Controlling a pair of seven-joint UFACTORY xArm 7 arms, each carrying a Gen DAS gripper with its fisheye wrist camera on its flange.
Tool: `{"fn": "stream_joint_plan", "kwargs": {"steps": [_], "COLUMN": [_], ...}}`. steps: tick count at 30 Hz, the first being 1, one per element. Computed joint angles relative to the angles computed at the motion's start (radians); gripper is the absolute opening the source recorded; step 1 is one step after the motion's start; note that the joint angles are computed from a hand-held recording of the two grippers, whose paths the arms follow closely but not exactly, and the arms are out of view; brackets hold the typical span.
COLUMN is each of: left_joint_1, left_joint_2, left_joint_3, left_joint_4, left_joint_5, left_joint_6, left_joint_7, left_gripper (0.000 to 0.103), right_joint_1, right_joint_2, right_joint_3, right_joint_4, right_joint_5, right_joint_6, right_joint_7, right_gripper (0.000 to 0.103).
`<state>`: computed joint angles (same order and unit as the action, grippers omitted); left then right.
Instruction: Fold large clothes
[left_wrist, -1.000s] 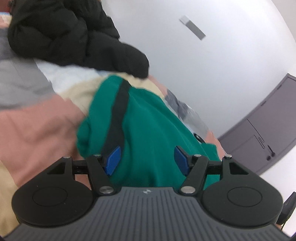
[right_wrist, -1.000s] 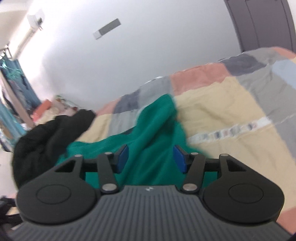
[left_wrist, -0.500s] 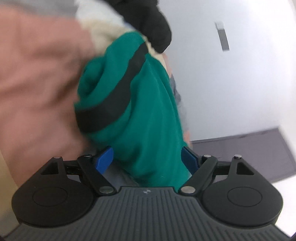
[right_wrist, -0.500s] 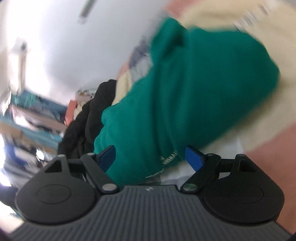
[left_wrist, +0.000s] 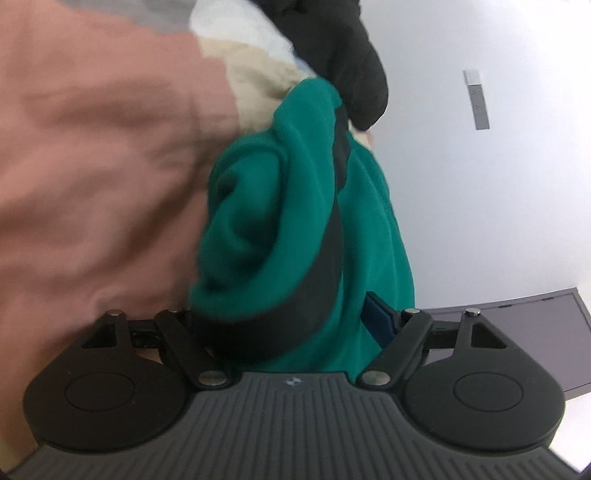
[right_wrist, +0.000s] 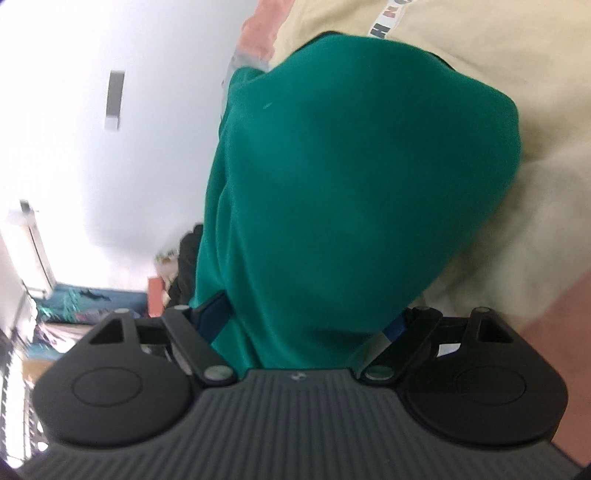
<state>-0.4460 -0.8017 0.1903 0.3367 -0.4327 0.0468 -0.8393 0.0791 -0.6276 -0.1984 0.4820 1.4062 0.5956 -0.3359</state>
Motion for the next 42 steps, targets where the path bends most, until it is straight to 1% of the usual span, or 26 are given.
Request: {"fn": "stream_joint_plan", "kwargs": {"steps": [3, 4, 5, 7, 8, 9, 10, 11, 12, 13, 14, 16, 19, 20, 22, 26, 28, 30, 32, 34, 36, 38, 39, 41, 42], "left_joint_1": [-0.016, -0.014, -0.015, -0.038, -0.026, 0.005, 0.035, 0.068, 0.091, 0.117, 0.144, 0.186, 0.234, 0.240, 0.245, 0.258, 0.255, 0.249, 0.241, 0.235, 0.227, 0.217, 0.213, 0.209, 0.209], "left_joint_2": [0.051, 0.058, 0.061, 0.064, 0.056, 0.049, 0.038, 0.017, -0.003, -0.033, -0.065, -0.131, -0.237, -0.268, -0.344, -0.493, -0.544, -0.577, -0.598, -0.578, -0.557, -0.550, -0.553, -0.562, -0.568], "left_joint_3": [0.020, 0.021, 0.024, 0.044, 0.033, 0.003, -0.023, -0.062, -0.088, -0.115, -0.142, -0.185, -0.232, -0.238, -0.241, -0.268, -0.283, -0.293, -0.297, -0.298, -0.296, -0.289, -0.285, -0.280, -0.278], "left_joint_4": [0.019, 0.021, 0.018, 0.014, 0.009, 0.008, 0.009, -0.001, -0.008, -0.016, -0.021, -0.026, -0.023, -0.019, -0.014, -0.005, 0.001, -0.003, -0.005, 0.001, 0.008, 0.006, 0.002, -0.003, -0.005], "left_joint_5": [0.007, 0.011, 0.014, 0.019, 0.027, 0.041, 0.052, 0.058, 0.065, 0.076, 0.090, 0.116, 0.155, 0.163, 0.172, 0.181, 0.187, 0.191, 0.192, 0.198, 0.200, 0.195, 0.191, 0.183, 0.181], "left_joint_6": [-0.050, -0.055, -0.066, -0.099, -0.102, -0.093, -0.077, -0.068, -0.059, -0.042, -0.016, 0.047, 0.174, 0.211, 0.313, 0.487, 0.539, 0.566, 0.588, 0.586, 0.580, 0.565, 0.556, 0.549, 0.546], "left_joint_7": [0.014, 0.014, 0.016, 0.023, 0.020, 0.014, 0.006, -0.012, -0.026, -0.037, -0.047, -0.066, -0.093, -0.101, -0.118, -0.169, -0.183, -0.188, -0.191, -0.178, -0.165, -0.154, -0.151, -0.151, -0.150], "left_gripper": [0.073, 0.066, 0.062, 0.043, 0.037, 0.035, 0.032, 0.030, 0.029, 0.028, 0.027, 0.027, 0.027, 0.027, 0.027, 0.028, 0.030, 0.031, 0.031, 0.036, 0.042, 0.052, 0.054, 0.056, 0.056], "right_joint_1": [0.012, 0.016, 0.013, 0.004, -0.002, -0.011, -0.021, -0.029, -0.035, -0.038, -0.039, -0.040, -0.046, -0.051, -0.054, -0.081, -0.102, -0.131, -0.128, -0.114, -0.091, -0.085, -0.076, -0.058, -0.048], "right_joint_2": [0.019, 0.036, 0.044, 0.056, 0.054, 0.050, 0.039, 0.035, 0.015, -0.003, -0.022, -0.067, -0.164, -0.204, -0.266, -0.400, -0.477, -0.562, -0.592, -0.577, -0.543, -0.543, -0.545, -0.564, -0.571], "right_joint_3": [0.011, 0.017, 0.017, 0.019, 0.025, 0.027, 0.034, 0.031, 0.031, 0.031, 0.027, 0.019, 0.002, 0.000, -0.017, -0.065, -0.077, -0.109, -0.130, -0.137, -0.140, -0.156, -0.169, -0.192, -0.198], "right_joint_4": [0.008, 0.018, 0.022, 0.026, 0.026, 0.025, 0.023, 0.029, 0.025, 0.021, 0.015, 0.000, -0.037, -0.051, -0.069, -0.104, -0.126, -0.154, -0.173, -0.173, -0.162, -0.164, -0.165, -0.171, -0.172], "right_joint_5": [0.065, 0.087, 0.100, 0.131, 0.138, 0.137, 0.118, 0.092, 0.068, 0.048, 0.026, -0.021, -0.122, -0.165, -0.233, -0.374, -0.447, -0.513, -0.542, -0.571, -0.596, -0.624, -0.630, -0.635, -0.635], "right_joint_6": [-0.026, -0.032, -0.029, -0.021, -0.020, -0.016, -0.017, -0.009, -0.005, -0.006, -0.006, -0.012, -0.009, -0.003, 0.011, 0.082, 0.111, 0.153, 0.153, 0.139, 0.121, 0.132, 0.134, 0.134, 0.132], "right_joint_7": [-0.061, -0.082, -0.100, -0.142, -0.161, -0.181, -0.190, -0.195, -0.188, -0.185, -0.193, -0.209, -0.172, -0.156, -0.141, -0.063, -0.027, 0.013, 0.049, 0.090, 0.130, 0.172, 0.181, 0.183, 0.182], "right_gripper": [0.087, 0.087, 0.087, 0.086, 0.077, 0.071, 0.058, 0.048, 0.044, 0.039, 0.035, 0.032, 0.030, 0.030, 0.029, 0.029, 0.029, 0.029, 0.029, 0.030, 0.033, 0.043, 0.046, 0.058, 0.060]}}
